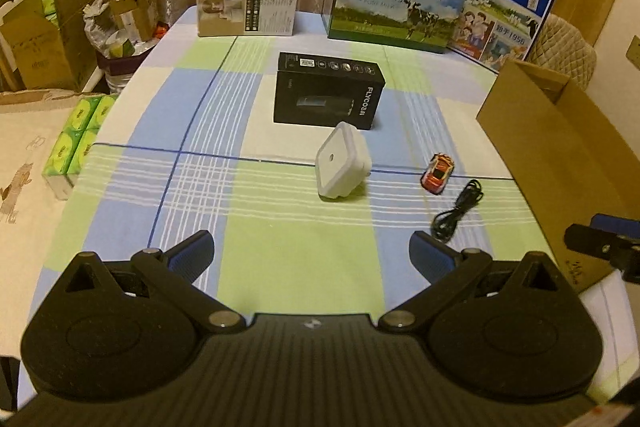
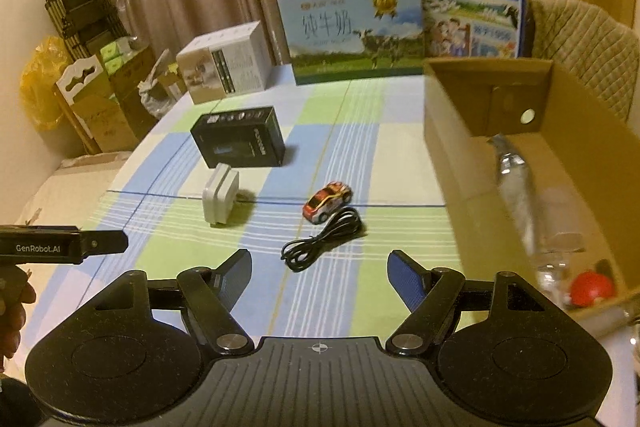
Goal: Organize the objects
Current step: 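Move both tools toward the white plug, toy car and black cable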
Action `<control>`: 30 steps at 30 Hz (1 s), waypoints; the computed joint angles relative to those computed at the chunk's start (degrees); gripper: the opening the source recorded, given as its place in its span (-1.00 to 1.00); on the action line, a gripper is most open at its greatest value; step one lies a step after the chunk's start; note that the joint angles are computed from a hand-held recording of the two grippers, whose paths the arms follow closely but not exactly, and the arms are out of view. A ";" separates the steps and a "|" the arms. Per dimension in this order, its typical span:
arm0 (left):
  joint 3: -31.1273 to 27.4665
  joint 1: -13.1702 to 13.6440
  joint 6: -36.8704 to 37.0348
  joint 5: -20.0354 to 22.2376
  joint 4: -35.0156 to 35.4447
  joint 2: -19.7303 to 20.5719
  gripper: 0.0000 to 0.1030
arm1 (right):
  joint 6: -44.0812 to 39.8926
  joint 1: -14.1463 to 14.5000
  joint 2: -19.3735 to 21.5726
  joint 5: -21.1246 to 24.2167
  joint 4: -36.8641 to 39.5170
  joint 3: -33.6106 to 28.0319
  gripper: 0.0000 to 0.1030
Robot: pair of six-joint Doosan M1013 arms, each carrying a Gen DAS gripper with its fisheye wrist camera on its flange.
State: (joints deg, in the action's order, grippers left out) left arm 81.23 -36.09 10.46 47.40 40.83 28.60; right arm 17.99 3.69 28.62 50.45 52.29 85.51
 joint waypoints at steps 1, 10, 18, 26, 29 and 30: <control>-0.36 0.33 0.66 -0.31 -0.26 0.49 0.98 | 0.27 0.37 0.64 -0.12 -0.22 -0.35 0.28; -1.85 3.05 1.49 -5.77 -0.36 4.20 0.98 | 6.38 3.23 6.31 0.36 -3.44 -4.38 -0.01; -1.58 4.62 -2.61 -9.56 3.43 5.83 0.97 | 17.23 4.64 11.13 2.65 -6.42 -9.53 -0.03; -2.36 5.48 1.40 -11.68 0.73 7.01 0.83 | 15.31 6.05 11.46 -0.90 -7.50 -9.55 -0.13; -1.99 5.57 0.52 -13.01 2.23 6.98 0.83 | 12.73 6.61 10.90 -3.73 -8.28 -8.41 -0.36; -1.98 5.50 0.07 -13.15 3.26 7.05 0.83 | 12.73 6.75 10.87 -4.43 -8.43 -8.23 -0.41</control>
State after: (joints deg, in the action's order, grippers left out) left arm 79.26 -30.59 10.53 34.25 44.09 35.65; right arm 30.72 10.44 39.48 46.02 43.86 77.27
